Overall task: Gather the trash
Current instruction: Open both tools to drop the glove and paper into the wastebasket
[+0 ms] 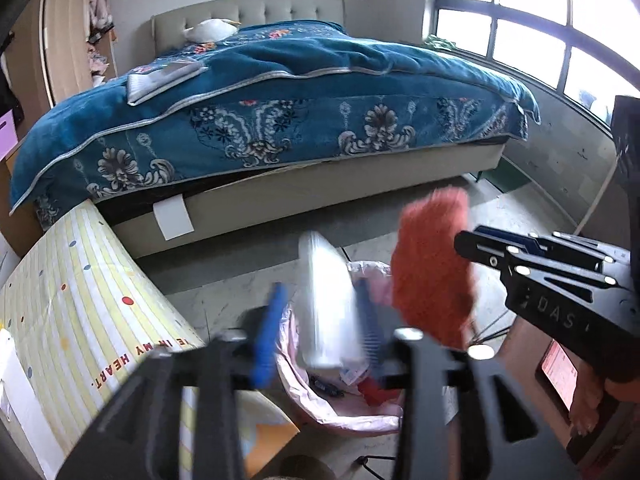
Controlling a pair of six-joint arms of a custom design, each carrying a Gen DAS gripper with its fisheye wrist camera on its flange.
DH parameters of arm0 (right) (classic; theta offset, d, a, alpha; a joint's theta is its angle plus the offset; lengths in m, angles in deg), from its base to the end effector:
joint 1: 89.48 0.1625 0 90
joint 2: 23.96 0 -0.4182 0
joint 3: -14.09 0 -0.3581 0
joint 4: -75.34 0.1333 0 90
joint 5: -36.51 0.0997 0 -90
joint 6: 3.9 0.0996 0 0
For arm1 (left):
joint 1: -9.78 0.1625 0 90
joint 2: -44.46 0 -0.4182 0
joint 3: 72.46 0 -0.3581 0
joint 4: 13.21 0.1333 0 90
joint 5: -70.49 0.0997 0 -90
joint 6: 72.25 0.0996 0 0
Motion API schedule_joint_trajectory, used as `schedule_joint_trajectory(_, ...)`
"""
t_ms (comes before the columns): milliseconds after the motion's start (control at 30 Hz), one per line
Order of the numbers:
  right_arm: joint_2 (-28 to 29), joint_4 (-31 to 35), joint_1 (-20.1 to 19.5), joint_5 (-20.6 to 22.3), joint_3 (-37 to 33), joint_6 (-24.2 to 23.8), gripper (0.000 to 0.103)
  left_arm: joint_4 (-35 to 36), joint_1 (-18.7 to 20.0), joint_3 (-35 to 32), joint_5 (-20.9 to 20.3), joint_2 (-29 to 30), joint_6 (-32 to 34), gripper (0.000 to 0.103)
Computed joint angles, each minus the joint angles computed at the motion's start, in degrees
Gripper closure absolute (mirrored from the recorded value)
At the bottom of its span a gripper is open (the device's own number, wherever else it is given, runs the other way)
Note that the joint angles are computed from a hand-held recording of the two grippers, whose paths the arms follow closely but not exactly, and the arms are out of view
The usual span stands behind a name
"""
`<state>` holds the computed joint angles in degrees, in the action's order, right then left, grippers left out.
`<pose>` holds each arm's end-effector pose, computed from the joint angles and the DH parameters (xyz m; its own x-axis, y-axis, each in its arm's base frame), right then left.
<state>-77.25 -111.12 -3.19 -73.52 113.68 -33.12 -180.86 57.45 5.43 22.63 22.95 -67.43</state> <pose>0.0580 -0.6382 0.2555 -0.8236 -0.0300 0.5663 -0.4132 0.7157 -0.5630 -0.3282 -0.6575 -0.0150 -0.6568 0.3762 -0.6535 0.6851 0.6596 -0.3089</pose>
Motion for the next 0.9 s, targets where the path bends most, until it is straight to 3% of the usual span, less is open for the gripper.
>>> schedule_joint_trajectory(100, -0.2, 0.0, -0.3, -0.1, 0.3, 0.8, 0.076, -0.5, 0.0, 1.5, 3.2, -0.7, -0.9, 0.054)
schedule_joint_trajectory(467, -2.2, -2.1, 1.5, 0.6, 5.4, 2.9, 0.075, -4.9, -1.1, 14.3, 8.3, -9.5, -6.7, 0.050)
schedule_joint_trajectory(700, -1.4, -1.2, 5.7, 0.2, 7.4, 0.8, 0.075, -12.2, -3.5, 25.9, 14.6, -17.1, -7.4, 0.046)
schedule_joint_trajectory(900, 2.0, 2.1, 10.4, 1.0, 6.8, -2.0, 0.071, -11.2, -4.4, 35.3, 22.2, -24.6, -12.9, 0.039)
